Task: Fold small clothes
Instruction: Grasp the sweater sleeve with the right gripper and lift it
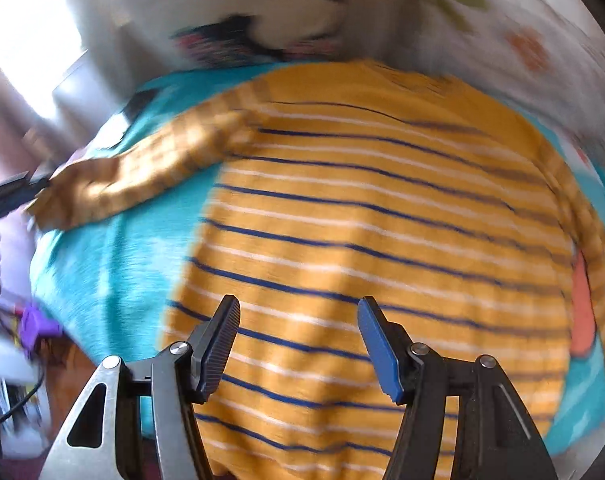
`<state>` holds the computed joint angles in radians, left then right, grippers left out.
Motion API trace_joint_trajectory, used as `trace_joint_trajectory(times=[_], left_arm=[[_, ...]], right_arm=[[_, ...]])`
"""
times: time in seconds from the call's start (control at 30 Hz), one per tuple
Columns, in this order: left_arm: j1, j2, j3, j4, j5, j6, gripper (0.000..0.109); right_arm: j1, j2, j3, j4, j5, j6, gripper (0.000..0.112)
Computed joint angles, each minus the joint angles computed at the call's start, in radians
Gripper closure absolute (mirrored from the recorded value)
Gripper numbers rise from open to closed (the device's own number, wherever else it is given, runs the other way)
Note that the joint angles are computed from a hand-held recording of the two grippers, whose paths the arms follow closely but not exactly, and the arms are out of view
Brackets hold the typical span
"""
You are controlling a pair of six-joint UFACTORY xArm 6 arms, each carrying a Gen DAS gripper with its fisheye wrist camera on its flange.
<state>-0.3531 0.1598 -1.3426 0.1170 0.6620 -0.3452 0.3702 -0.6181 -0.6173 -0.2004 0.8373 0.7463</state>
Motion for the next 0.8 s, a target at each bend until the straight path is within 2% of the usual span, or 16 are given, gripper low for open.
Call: trace_joint_trajectory(times=[0.2,0.37,0.53,0.7,0.73,0.77,0.8], left_arm=[[0.098,-0.223,0.258,-0.026,-0.039,-0.061,0.051],[0.199,-0.435,0.465,0.009,-0.019,-0.129,0.046],[0.285,-0.59,0.61,-0.002,0.015,-0.164,0.046],[0.316,-0.65,0.67,-0.013,0.028,-0.2,0.046],[0.318,-0.654,0.673,-0.015,0.028,-0.203,0.046],[0.32,-0.66,0.675,-0.018,0.031,-0.202,0.046],[0.313,-0.652,0.668,-0.015,0.029,-0.213,0.046]], right_arm=[[0.138,0.369,-0.272,0.04,-0.147,-0.209,0.047],[0.243,0.681,-0.569,-0.029,-0.194,-0.325,0.045],[0.309,0.987,-0.92,-0.072,-0.152,-0.413,0.044],[0.349,1.228,-1.242,-0.129,-0.031,-0.418,0.044],[0.348,1.26,-1.284,-0.118,-0.015,-0.429,0.049],[0.346,1.291,-1.332,-0.104,0.009,-0.439,0.08],[0.341,1.306,-1.359,-0.078,0.024,-0.447,0.1]])
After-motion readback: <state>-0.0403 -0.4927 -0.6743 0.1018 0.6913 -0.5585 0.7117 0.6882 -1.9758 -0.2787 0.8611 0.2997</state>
